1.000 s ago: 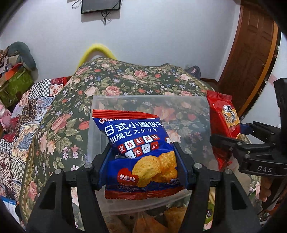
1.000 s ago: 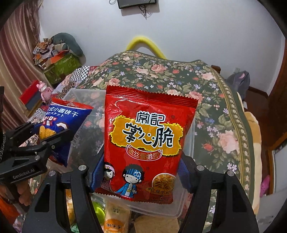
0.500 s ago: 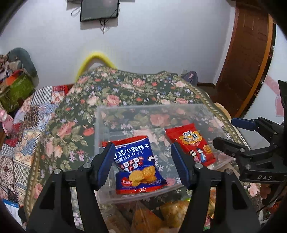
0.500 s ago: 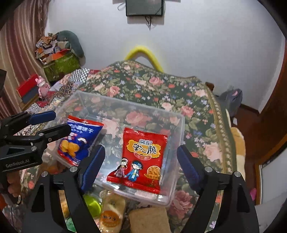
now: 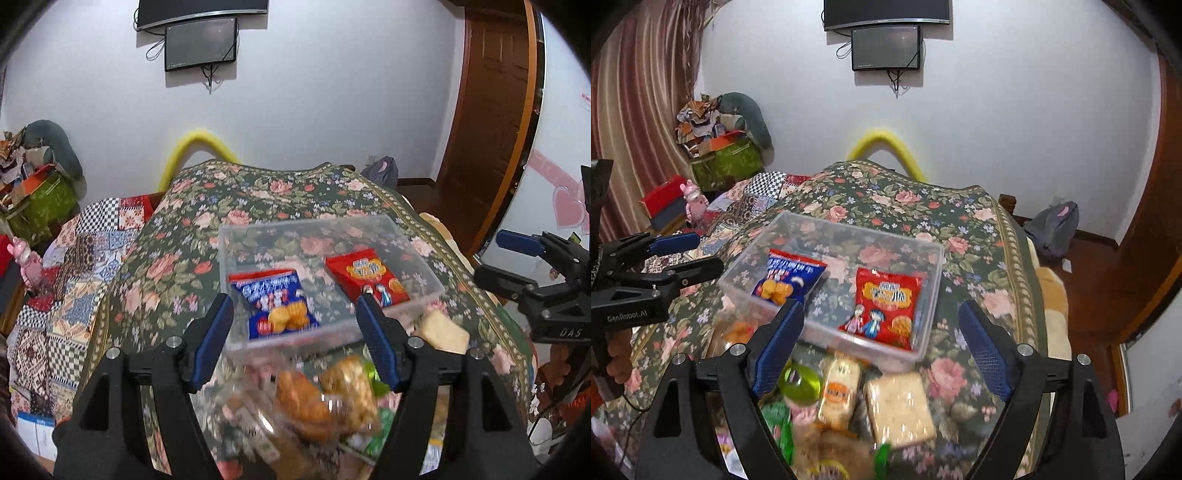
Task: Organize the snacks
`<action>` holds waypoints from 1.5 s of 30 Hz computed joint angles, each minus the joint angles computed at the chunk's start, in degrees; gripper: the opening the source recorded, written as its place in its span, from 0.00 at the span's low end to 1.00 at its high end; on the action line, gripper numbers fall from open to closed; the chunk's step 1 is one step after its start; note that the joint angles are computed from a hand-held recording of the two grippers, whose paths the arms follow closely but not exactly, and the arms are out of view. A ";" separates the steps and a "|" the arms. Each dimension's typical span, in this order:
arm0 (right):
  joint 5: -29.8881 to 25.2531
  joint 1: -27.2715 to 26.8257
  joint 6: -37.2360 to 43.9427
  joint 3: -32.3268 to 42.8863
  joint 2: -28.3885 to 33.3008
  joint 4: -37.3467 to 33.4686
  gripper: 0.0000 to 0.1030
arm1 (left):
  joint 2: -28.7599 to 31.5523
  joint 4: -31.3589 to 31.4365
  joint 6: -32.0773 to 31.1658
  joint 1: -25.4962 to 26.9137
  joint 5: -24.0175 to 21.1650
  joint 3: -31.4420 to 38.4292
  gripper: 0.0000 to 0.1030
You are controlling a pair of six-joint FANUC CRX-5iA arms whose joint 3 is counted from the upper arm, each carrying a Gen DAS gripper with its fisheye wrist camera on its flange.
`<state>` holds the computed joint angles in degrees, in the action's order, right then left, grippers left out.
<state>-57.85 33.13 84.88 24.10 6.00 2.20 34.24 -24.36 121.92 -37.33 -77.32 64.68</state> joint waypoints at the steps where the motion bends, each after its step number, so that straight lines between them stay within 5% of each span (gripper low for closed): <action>1: 0.23 0.01 -0.39 -1.21 -0.89 0.03 0.82 | -0.79 -0.06 0.51 -0.17 0.10 -1.33 0.67; 14: -1.40 -1.25 -4.55 -10.90 -3.96 1.68 0.84 | -6.99 3.23 5.27 -0.19 0.53 -17.57 0.69; 31: -10.65 -3.56 1.27 -1.76 6.07 -4.16 0.84 | -11.09 5.70 7.71 2.52 1.60 -30.16 0.71; 38: -13.29 -7.04 3.29 0.32 6.63 -10.95 0.72 | -9.56 4.12 8.32 2.86 2.52 -28.55 0.71; 41: -13.38 -7.60 3.26 -0.32 6.19 -10.76 0.67 | -8.71 2.83 8.75 2.67 3.10 -27.63 0.66; 45: -13.81 -8.48 2.52 -0.62 6.44 -11.00 0.67 | -9.03 3.36 8.14 2.77 5.77 -28.64 0.43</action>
<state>-71.66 24.65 87.39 23.48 12.45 -8.81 25.21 -21.00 130.06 -34.56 -71.54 36.04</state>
